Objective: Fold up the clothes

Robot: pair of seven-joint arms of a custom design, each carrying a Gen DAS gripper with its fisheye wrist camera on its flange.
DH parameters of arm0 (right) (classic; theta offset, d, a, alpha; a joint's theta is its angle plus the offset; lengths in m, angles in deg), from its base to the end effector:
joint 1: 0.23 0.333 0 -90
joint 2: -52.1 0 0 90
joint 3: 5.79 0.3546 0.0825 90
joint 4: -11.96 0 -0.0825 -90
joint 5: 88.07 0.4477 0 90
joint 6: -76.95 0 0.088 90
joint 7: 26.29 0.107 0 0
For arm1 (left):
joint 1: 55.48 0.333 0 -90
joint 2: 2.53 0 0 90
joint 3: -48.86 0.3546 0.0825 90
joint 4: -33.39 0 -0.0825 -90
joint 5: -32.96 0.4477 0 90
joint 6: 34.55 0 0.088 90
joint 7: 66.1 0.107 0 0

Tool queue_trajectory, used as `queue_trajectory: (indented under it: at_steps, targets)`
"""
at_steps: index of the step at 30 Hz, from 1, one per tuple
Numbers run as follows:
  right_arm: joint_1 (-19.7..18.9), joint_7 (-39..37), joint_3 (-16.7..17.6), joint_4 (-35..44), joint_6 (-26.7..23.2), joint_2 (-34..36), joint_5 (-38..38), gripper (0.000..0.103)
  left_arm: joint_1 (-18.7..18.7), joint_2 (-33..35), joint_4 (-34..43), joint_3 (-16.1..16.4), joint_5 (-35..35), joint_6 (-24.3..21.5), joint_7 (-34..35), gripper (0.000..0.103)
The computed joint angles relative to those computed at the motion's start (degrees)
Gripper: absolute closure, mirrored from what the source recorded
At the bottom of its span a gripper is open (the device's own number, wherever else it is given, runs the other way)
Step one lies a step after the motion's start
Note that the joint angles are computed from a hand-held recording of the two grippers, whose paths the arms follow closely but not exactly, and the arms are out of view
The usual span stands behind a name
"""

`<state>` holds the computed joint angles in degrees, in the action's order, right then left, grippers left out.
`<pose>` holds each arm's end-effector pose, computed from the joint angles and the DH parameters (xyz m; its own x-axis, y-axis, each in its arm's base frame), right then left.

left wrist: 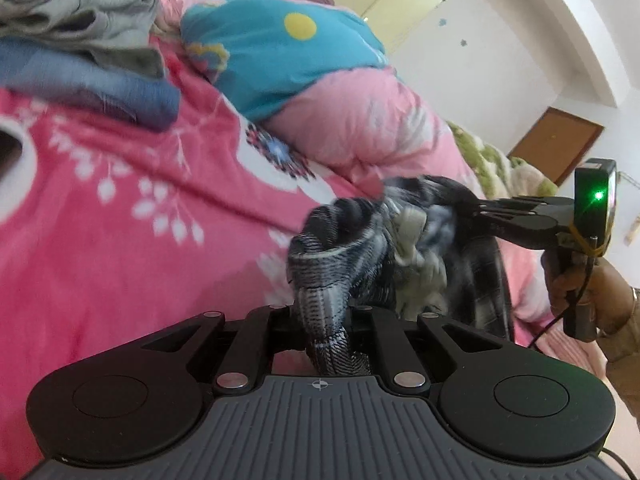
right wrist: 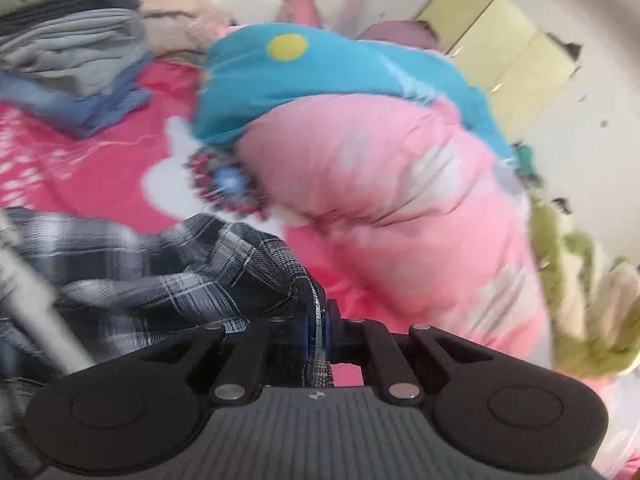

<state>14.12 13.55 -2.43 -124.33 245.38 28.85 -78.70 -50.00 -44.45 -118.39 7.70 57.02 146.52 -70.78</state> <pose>0.4955 0.1511 0.6028 0.5961 -0.5907 0.5438 -0.1903 -0.7620 -0.6190 0.3247 -0.3200 0.5221 0.0648 -0.7884 0.6118 -0.4705 -0.5648 -0.6780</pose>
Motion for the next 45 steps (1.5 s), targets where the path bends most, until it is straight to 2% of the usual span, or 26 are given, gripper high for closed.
queue_trajectory:
  at_steps: [3,7,10,12,15,18,20,22,24,26,27,28,30,33,35,36,37,41,43,45]
  targets:
    - [-1.5,2.47,2.09,2.71,4.5,4.45,-1.26,0.096,3.89,-0.61,0.56,-1.77,0.23,-0.57,-1.06,0.095]
    - [-2.29,5.93,5.5,6.67,9.77,11.02,-4.4,0.096,5.81,-2.26,-0.4,-2.5,0.21,-1.44,-3.36,0.095]
    - [1.11,5.79,4.42,10.01,10.21,14.8,-3.38,0.096,5.4,-3.79,-1.63,-1.76,0.31,-2.54,-4.83,0.095]
    - [4.92,3.02,2.44,12.14,10.23,16.94,0.34,0.096,4.91,-4.91,-2.35,-1.35,0.57,-3.75,-5.78,0.095]
    - [11.37,-8.54,-0.91,15.11,9.4,19.77,14.16,0.096,3.64,-5.84,-3.24,-0.22,1.18,-6.14,-7.11,0.095]
    - [11.95,-17.4,0.54,17.67,8.4,22.94,25.3,0.096,1.94,-5.15,-3.81,1.4,2.2,-7.65,-7.93,0.095]
    - [10.76,-15.73,2.09,18.97,7.03,25.34,25.85,0.096,0.93,-4.01,-3.84,2.52,2.89,-8.03,-8.23,0.095]
    - [10.07,-8.4,2.08,19.76,4.13,27.26,18.62,0.096,-0.16,-2.73,-3.72,3.67,3.42,-8.43,-8.38,0.095]
    - [9.47,-1.94,1.52,21.48,-2.42,28.48,10.9,0.094,-1.08,-2.27,-3.57,4.36,4.09,-9.11,-8.53,0.093]
    - [8.32,-0.64,2.08,22.19,-5.27,28.38,9.01,0.087,-1.33,-2.3,-3.64,4.61,4.72,-9.2,-9.24,0.093]
    - [7.88,-0.09,2.26,22.44,-6.5,27.93,8.28,0.077,-1.42,-2.37,-3.72,4.62,4.91,-9.22,-9.76,0.093]
    - [7.36,-0.38,2.51,22.58,-7.29,27.17,8.56,0.071,-1.5,-2.44,-3.79,4.61,5.08,-9.26,-10.26,0.093]
    - [5.98,-6.02,3.27,23.34,-10.32,25.37,14.34,0.065,-1.56,-2.49,-3.59,4.39,5.7,-9.9,-10.81,0.093]
    - [4.97,-14.86,3.21,27.42,-18.31,24.47,26.48,0.058,-1.75,-2.32,-3.37,4.56,6.72,-10.49,-11.4,0.093]
    - [5.0,-15.88,3.25,31.31,-24.67,25.87,28.97,0.053,-1.72,-2.21,-3.59,4.91,7.12,-9.78,-12.1,0.092]
    - [5.22,-16.17,3.49,33.12,-27.09,26.89,28.3,0.046,-1.66,-2.17,-3.71,5.04,7.25,-9.41,-12.4,0.092]
    - [5.55,-16.14,3.74,34.88,-29.13,28.28,26.37,0.043,-1.61,-2.24,-3.78,5.04,7.4,-9.26,-12.57,0.092]
    - [6.4,-13.19,4.07,43.79,-40.35,34.67,18.02,0.043,-1.6,-2.11,-3.61,5.0,7.93,-9.54,-12.82,0.091]
    - [6.82,-10.39,3.94,49.73,-47.36,38.65,13.96,0.036,-1.24,-1.95,-3.52,4.91,8.18,-9.28,-13.1,0.091]
    - [7.37,-7.84,3.66,53.47,-51.94,41.34,10.47,0.031,-0.82,-1.87,-3.44,4.69,8.41,-9.08,-13.39,0.091]
